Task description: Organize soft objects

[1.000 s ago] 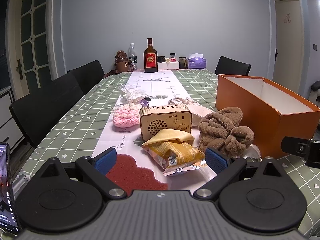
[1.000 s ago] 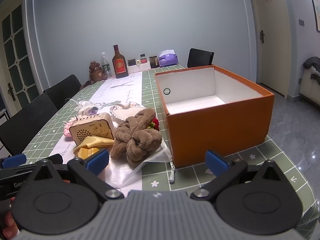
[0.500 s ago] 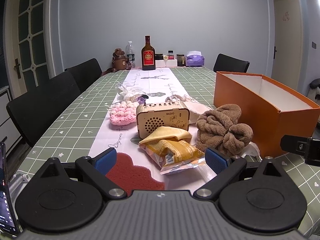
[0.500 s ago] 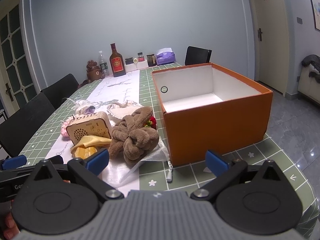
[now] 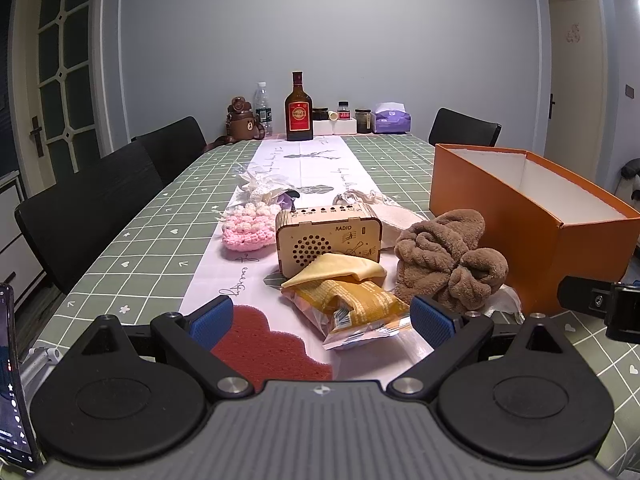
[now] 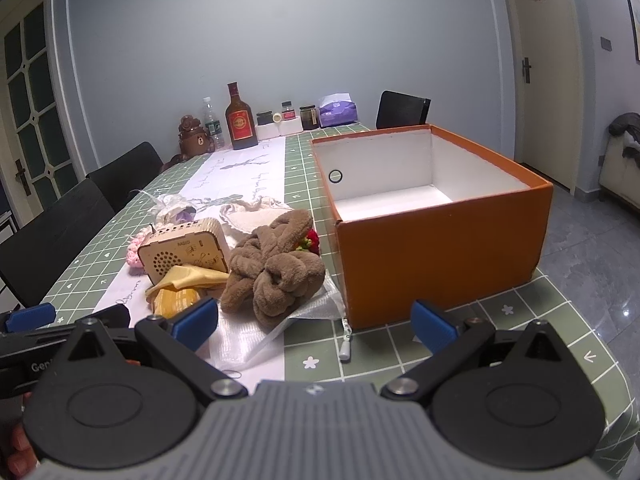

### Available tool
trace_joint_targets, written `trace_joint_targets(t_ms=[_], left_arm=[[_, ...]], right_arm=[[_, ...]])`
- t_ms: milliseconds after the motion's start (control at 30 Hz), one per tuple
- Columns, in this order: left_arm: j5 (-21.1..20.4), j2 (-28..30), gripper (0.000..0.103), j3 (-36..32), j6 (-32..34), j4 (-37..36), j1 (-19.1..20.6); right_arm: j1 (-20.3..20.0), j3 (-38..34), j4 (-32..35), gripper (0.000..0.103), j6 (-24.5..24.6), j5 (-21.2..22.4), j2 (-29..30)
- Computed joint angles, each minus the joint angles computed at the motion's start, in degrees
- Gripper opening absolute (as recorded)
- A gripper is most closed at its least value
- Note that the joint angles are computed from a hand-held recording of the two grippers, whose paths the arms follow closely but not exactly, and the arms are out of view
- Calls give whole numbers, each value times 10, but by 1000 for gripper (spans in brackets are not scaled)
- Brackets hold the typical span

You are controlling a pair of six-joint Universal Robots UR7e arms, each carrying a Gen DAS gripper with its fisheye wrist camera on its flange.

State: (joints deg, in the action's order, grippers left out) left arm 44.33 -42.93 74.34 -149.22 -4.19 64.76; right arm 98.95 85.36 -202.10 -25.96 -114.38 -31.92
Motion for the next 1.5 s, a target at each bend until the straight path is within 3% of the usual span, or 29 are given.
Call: trace_joint_targets(t_ms=[1267,1500], left_arm=[[0,-6,103,5,-8,5,-1],[10,-11,103,6,-34,21,3]], right_arm=[[2,2,14,101,-6,-2,-2],[-4,9,-4,101,-34,38,-1]])
